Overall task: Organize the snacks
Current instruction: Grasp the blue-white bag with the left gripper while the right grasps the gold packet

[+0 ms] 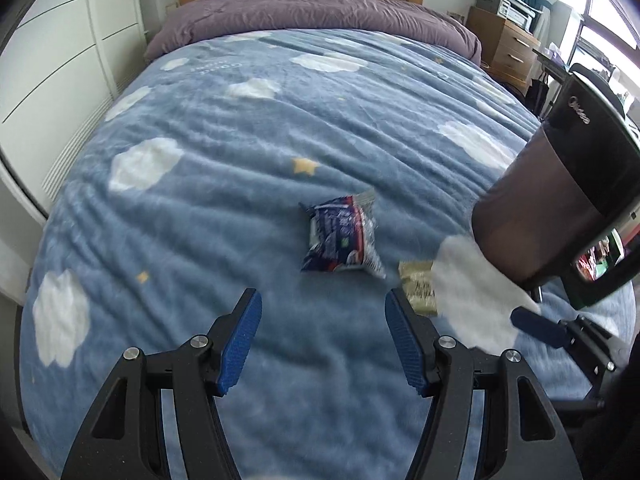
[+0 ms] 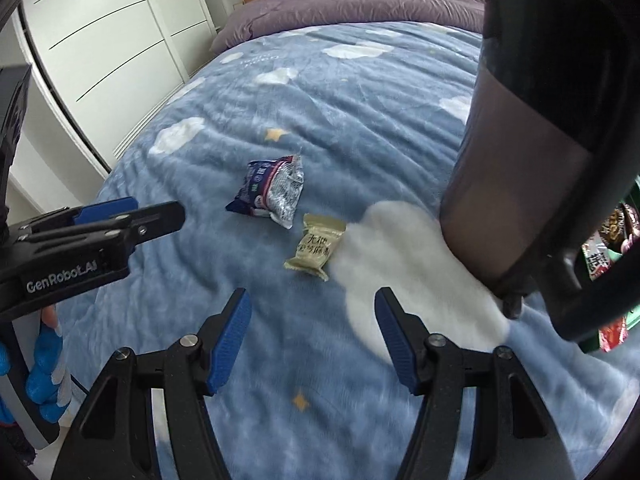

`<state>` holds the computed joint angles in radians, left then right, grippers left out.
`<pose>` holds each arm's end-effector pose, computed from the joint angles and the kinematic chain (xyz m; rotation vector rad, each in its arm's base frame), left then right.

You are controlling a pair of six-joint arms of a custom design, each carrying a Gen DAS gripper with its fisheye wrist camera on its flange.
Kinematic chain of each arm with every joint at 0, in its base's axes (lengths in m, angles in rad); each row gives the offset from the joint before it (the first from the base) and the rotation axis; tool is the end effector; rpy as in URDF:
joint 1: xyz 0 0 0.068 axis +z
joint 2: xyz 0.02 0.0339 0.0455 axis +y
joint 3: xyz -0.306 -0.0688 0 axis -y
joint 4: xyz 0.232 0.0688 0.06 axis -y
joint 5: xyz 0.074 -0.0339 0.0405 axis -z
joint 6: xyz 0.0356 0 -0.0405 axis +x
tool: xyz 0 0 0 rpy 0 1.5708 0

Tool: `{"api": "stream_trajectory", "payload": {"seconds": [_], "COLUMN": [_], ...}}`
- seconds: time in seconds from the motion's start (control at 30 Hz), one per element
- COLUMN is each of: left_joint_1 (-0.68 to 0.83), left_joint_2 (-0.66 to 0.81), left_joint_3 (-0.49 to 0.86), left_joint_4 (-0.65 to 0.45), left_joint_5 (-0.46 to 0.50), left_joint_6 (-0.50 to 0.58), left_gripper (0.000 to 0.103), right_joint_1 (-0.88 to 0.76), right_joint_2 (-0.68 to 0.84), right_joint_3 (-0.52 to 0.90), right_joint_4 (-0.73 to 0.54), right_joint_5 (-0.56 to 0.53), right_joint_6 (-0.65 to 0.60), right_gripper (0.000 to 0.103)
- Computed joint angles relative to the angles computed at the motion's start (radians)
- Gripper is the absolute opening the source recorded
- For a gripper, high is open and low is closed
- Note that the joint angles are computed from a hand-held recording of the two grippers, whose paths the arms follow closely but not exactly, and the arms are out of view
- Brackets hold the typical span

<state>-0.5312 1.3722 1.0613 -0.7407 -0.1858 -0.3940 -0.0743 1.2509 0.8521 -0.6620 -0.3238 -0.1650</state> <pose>0.2214 -0.1225 0.3050 0.1138 2.5933 -0.0912 0.2137 -0.0046 0.2751 -0.2266 2.5716 0.3380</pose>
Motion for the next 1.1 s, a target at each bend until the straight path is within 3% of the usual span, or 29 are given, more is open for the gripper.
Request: {"api": "stream_trajectory", "payload": {"seconds": [0.27, 0.87, 0.97, 1.07, 1.1], "left_joint_1": [0.049, 0.075, 0.073, 0.076, 0.080], "left_joint_2": [0.214, 0.391, 0.403, 0.418, 0.422], "left_joint_3": [0.094, 0.134, 0.134, 0.138, 0.137], "left_joint_4": [0.056, 0.120, 0.128, 0.132, 0.136], "left_joint_5": [0.047, 0.080, 0.079, 0.085, 0.090], "left_joint_6": [0.043, 0.074, 0.075, 0.077, 0.074], "left_gripper": [0.058, 0.058, 0.058, 0.058, 0.058], "right_joint_1": [0.045, 0.090, 0.094, 0.098, 0.099], "right_joint_2": [0.146, 0.293, 0.309, 0.328, 0.333], "right_joint_3": [0.009, 0.014, 0.018, 0.031, 0.033], "right_joint_4": [0.121, 0.225, 0.235, 0.238, 0.239], "right_joint_5": [0.021, 0.061, 0.064, 0.065, 0.065], "right_joint_6": [0.046, 0.080, 0.078, 0.071, 0.071], "right_gripper": [0.096, 0.092, 0.075, 0.050, 0.046]}}
